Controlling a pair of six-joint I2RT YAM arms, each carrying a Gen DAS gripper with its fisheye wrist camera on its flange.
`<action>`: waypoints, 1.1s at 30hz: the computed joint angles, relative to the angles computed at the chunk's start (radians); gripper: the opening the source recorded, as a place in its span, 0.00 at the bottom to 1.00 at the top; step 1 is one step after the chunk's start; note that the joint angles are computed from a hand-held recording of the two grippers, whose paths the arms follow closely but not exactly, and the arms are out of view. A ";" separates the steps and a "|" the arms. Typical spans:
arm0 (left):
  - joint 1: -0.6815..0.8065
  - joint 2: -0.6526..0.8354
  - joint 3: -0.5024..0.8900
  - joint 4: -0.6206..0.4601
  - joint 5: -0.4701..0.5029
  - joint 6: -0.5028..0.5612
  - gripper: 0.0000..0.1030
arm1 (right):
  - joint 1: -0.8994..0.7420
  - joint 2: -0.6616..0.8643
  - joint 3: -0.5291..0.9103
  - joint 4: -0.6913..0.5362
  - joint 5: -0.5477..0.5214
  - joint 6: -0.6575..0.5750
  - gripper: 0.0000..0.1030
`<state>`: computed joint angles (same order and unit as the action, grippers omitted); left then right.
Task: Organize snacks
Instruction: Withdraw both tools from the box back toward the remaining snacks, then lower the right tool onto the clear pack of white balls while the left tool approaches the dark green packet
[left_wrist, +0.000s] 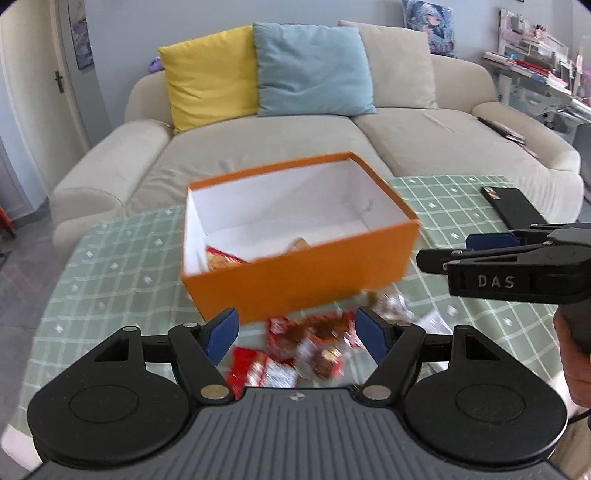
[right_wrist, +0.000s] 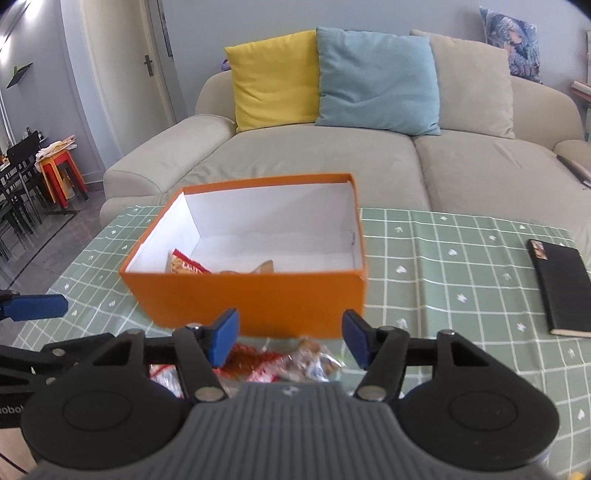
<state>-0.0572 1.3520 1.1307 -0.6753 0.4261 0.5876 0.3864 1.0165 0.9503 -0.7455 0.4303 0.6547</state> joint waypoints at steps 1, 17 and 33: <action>0.003 -0.006 -0.013 -0.007 0.006 0.001 0.82 | 0.023 -0.022 -0.016 -0.013 0.025 0.015 0.60; 0.109 -0.086 -0.209 -0.103 0.111 0.121 0.82 | 0.480 -0.187 -0.181 -0.350 0.301 0.491 0.63; 0.098 -0.109 -0.356 -0.137 0.020 0.289 0.82 | 0.725 -0.196 -0.317 -0.385 0.150 0.826 0.62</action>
<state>0.0410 1.2433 0.7747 -0.8122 0.4463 0.8769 1.1117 0.8201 0.6330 -1.1303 0.5800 1.4809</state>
